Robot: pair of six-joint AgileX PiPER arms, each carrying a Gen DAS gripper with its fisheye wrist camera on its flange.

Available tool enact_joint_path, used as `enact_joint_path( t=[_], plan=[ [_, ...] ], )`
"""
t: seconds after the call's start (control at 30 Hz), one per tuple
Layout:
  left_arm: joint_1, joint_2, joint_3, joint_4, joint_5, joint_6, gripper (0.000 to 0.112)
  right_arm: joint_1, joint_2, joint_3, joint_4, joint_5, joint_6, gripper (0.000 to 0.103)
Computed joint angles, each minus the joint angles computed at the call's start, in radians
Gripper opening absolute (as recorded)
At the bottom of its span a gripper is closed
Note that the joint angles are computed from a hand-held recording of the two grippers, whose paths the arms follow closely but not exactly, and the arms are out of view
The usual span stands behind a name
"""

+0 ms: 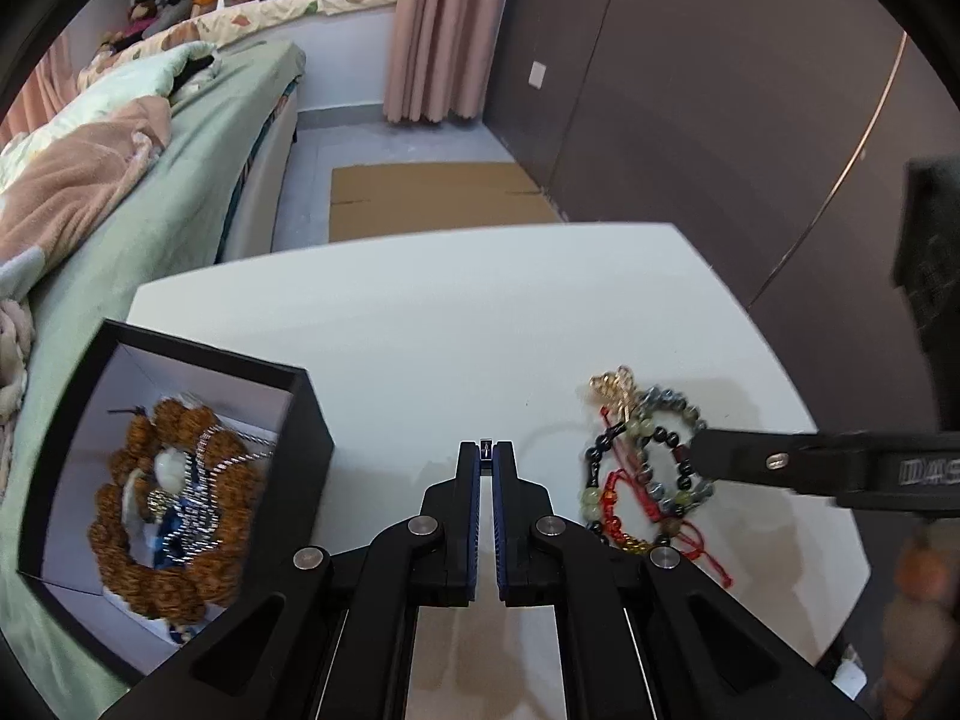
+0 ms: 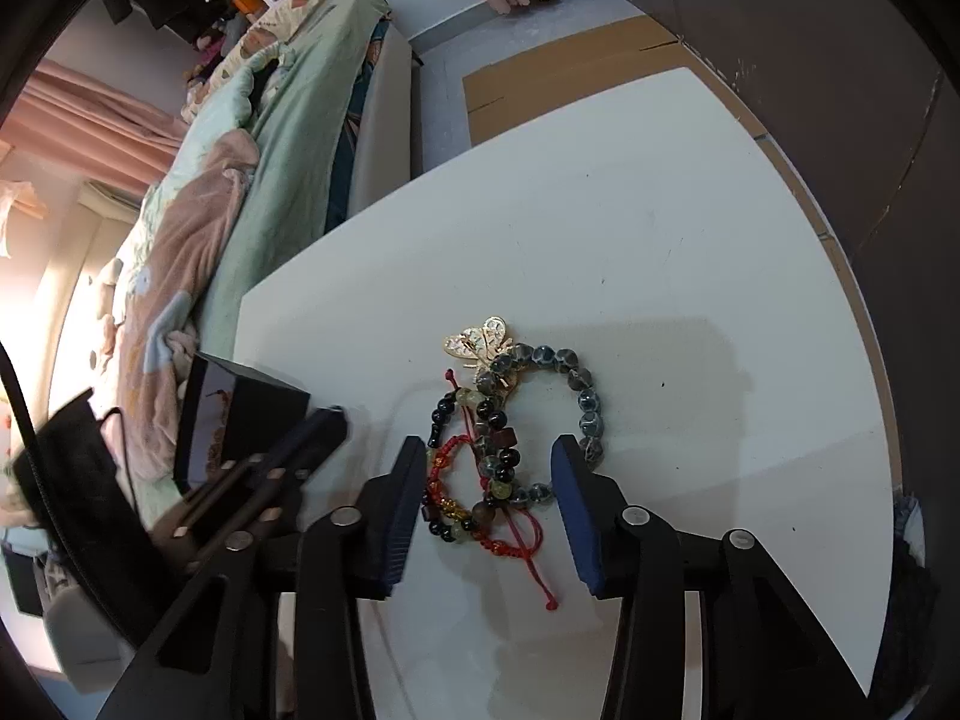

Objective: Organize jewelry
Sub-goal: 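Grasp the silver bead with the left gripper while the right grasps a dark beaded bracelet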

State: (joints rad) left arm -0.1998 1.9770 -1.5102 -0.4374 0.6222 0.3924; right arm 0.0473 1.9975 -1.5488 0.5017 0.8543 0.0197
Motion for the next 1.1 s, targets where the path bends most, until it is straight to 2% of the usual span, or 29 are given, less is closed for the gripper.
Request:
enact_joint_path(
  t=[0.33,0.4,0.43,0.47,0.57,0.73,1.1],
  plan=[
    [0.094,-0.080,0.032,-0.149,0.039,0.121,0.003,0.036,0.049,-0.048,-0.072,0.014,0.054,0.035],
    [0.110,-0.105,0.049,-0.176,0.037,0.147,0.003,0.050,0.060,-0.056,-0.097,0.010,0.073,0.028],
    [0.120,-0.116,0.054,-0.188,0.040,0.156,0.003,0.057,0.067,-0.064,-0.112,0.015,0.085,0.018],
    [0.130,-0.124,0.056,-0.198,0.045,0.164,0.003,0.063,0.069,-0.063,-0.119,0.013,0.089,0.012],
    [0.151,-0.143,0.064,-0.219,0.052,0.185,0.003,0.083,0.044,-0.039,-0.160,-0.021,0.108,0.010],
    [0.187,-0.162,0.075,-0.227,0.057,0.208,0.003,0.067,-0.016,0.022,-0.060,-0.077,0.032,0.010],
    [0.261,-0.192,0.081,-0.218,0.071,0.200,0.003,0.071,-0.112,0.094,0.144,-0.143,-0.124,0.010]
  ],
)
